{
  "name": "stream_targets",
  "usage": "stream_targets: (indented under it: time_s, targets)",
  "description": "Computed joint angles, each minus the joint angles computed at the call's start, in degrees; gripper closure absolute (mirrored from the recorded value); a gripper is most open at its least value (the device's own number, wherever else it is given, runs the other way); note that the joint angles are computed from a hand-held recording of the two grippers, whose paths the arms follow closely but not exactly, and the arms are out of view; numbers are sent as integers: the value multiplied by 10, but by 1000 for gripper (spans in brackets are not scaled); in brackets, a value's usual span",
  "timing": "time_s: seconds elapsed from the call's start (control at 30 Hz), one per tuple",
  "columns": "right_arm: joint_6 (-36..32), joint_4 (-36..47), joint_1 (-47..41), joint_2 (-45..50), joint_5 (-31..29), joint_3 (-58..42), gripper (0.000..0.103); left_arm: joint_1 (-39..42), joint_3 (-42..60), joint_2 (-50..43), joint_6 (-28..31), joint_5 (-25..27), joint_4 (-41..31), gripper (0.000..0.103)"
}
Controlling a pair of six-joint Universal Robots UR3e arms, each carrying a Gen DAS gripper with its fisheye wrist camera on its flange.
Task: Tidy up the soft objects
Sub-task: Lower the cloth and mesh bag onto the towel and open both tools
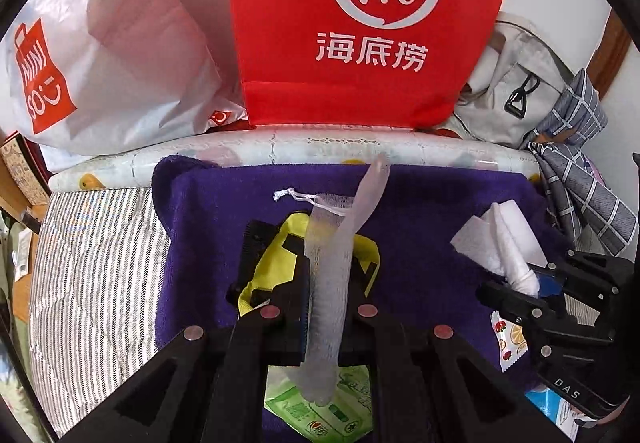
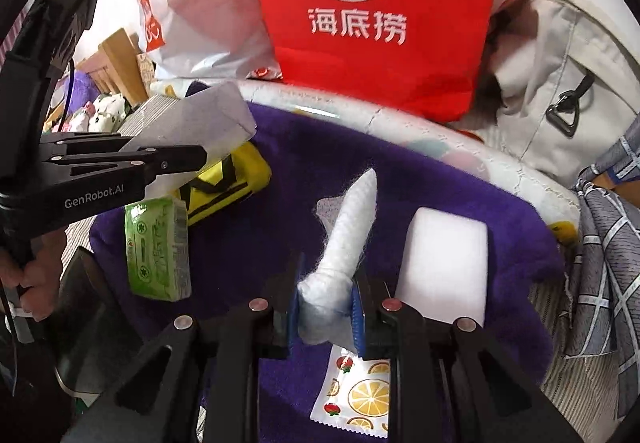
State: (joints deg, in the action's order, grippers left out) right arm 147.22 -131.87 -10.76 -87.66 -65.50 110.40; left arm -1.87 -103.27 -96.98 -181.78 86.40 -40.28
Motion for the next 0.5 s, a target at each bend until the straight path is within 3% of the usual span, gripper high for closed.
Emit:
stream_targets:
  time_s: [0.07,0.17,0.27,0.33,0.4,0.5]
  targets:
    - [-3,11,-1,2,6,-4,80,-2,2,0,0,-3,-4,94]
    - [-8,34,-11,-1,21,-10,58,-3,6,-2,1,-10,-11,82]
    - [-10,32,-16,-10,27,-7,53,-1,11,0,4,-22,-23,60]
    - [-12,36,-19,-24,29,-3,43,-2,7,10,4,-28,-25,44]
    - [-14,38,-24,-42,32,5,29,-8,8,25,-2,-20,-39,42]
    - [-6,25,-27,-81,26,24,25,-11,-8,62,1,-12,-51,42]
